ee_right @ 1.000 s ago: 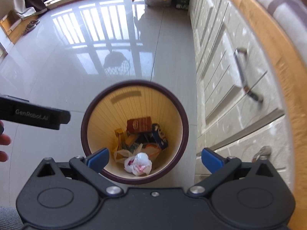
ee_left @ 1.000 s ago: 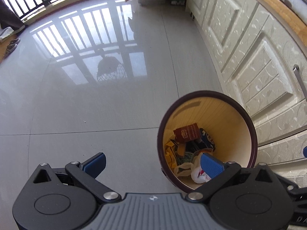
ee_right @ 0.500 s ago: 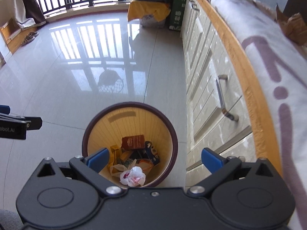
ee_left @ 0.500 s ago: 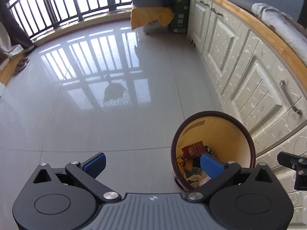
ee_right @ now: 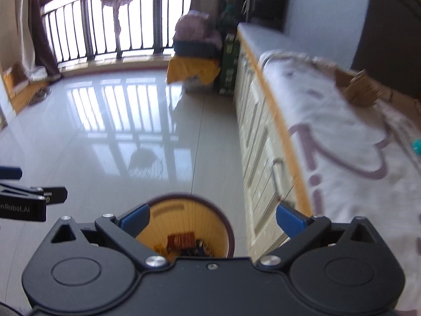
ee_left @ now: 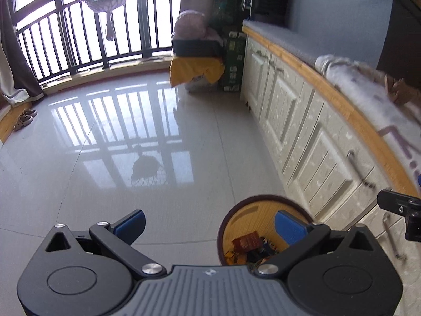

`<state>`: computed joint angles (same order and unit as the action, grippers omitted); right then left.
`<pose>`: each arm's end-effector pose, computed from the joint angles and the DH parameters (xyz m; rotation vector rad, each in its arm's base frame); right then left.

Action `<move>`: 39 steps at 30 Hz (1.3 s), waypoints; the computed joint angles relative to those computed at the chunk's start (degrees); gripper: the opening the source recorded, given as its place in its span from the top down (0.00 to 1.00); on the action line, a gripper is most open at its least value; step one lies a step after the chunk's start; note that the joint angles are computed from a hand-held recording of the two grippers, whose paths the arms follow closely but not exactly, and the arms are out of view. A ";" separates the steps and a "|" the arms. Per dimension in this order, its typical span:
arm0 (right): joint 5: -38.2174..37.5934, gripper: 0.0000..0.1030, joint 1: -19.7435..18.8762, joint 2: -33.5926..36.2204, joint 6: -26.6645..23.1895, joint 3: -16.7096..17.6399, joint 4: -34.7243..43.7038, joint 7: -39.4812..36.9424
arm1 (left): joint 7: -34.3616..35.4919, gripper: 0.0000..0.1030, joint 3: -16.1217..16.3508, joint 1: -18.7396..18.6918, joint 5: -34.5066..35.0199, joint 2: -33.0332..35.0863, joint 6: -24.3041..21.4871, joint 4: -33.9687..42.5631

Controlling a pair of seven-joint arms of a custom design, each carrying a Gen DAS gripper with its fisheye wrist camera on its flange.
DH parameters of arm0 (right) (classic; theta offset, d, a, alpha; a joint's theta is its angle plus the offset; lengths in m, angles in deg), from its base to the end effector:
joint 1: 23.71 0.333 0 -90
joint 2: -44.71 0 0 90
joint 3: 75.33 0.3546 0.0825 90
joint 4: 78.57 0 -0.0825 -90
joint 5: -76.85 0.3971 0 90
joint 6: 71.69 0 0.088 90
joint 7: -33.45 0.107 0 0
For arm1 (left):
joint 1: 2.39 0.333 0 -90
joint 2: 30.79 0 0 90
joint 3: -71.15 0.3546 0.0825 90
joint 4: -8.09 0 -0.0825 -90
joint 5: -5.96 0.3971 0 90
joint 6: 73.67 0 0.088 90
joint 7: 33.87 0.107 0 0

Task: Collect trash
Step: 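Raise both open grippers from the bin and turn back toward the bench, then grasp the torn cardboard with the left gripper while the right gripper grasps the teal bottle cap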

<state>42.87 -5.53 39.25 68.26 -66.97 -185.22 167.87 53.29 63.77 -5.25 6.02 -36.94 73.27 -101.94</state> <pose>0.5262 0.2667 0.6690 -1.7579 1.7242 -0.8266 0.5769 -0.1084 0.6606 -1.6812 1.9240 -0.7764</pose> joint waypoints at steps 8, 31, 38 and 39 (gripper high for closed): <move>-15.60 0.00 -4.04 -4.92 2.57 1.64 -1.89 14.09 | 0.97 0.00 -0.67 -2.13 -3.74 -1.51 10.67 -0.72; -46.27 0.00 -17.11 -10.60 -4.59 1.49 -3.33 39.12 | -9.36 0.00 -5.62 -10.84 4.54 11.43 32.47 10.54; -46.43 0.00 -17.85 -7.51 0.26 -3.33 -2.08 42.39 | -6.11 0.00 -6.60 -14.97 7.16 22.81 30.49 24.20; -47.02 0.00 -18.17 -7.41 0.95 -3.83 -2.50 43.14 | -6.09 0.00 -5.86 -16.17 7.53 24.62 29.65 26.53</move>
